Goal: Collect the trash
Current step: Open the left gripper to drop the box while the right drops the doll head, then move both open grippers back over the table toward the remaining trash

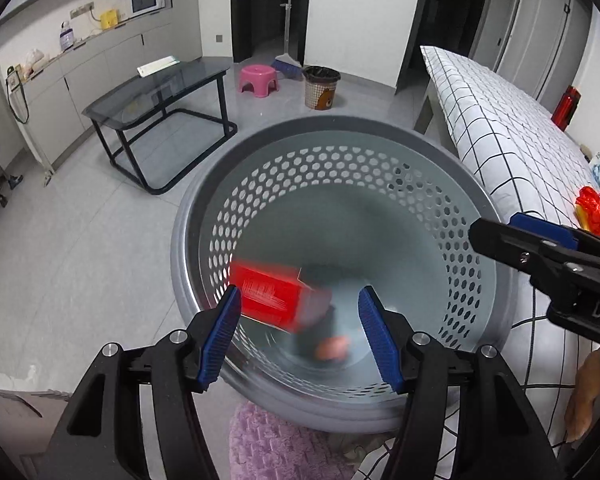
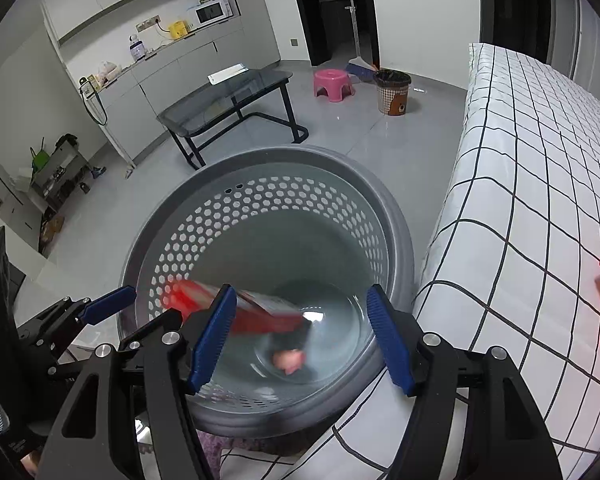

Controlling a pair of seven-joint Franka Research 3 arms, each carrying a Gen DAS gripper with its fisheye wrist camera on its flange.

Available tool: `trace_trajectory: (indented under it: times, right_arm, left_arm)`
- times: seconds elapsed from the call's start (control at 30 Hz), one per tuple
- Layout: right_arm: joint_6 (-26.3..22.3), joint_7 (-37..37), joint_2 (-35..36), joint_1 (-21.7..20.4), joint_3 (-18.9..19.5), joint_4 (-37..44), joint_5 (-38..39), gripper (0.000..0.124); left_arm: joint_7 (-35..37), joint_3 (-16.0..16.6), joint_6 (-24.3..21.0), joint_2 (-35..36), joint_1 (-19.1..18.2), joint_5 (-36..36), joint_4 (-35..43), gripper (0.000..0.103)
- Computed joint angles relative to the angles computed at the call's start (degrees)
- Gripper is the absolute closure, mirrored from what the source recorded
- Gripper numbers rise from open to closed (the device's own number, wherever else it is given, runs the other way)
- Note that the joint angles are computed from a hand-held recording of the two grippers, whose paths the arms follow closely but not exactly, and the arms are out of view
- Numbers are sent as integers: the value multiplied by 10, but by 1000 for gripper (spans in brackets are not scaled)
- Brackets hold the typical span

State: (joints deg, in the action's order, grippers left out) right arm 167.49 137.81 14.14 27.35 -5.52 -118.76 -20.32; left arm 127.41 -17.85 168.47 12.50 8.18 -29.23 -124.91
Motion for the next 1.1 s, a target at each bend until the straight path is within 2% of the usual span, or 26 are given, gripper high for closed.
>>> trace_trajectory:
  times: [0.4,0.6,0.83,1.1]
  right_arm:
    - [-2,13,0,7,-5,0,-10,59]
    - [0,38,-13,11,-9,-13,-34,59]
    - [2,101,-46,11,-6,-40,-99,59]
    - [0,193,-94,-20,27,-80,-188,59]
  left_arm:
    - [4,2,0,-11,3,-12,-10,40]
    - [3,14,9,-28,-5,-22,-23,38]
    - [14,23,24,-52,-12,-47,-42,37]
    - [60,44,32,-88,-42,-107,-67,32]
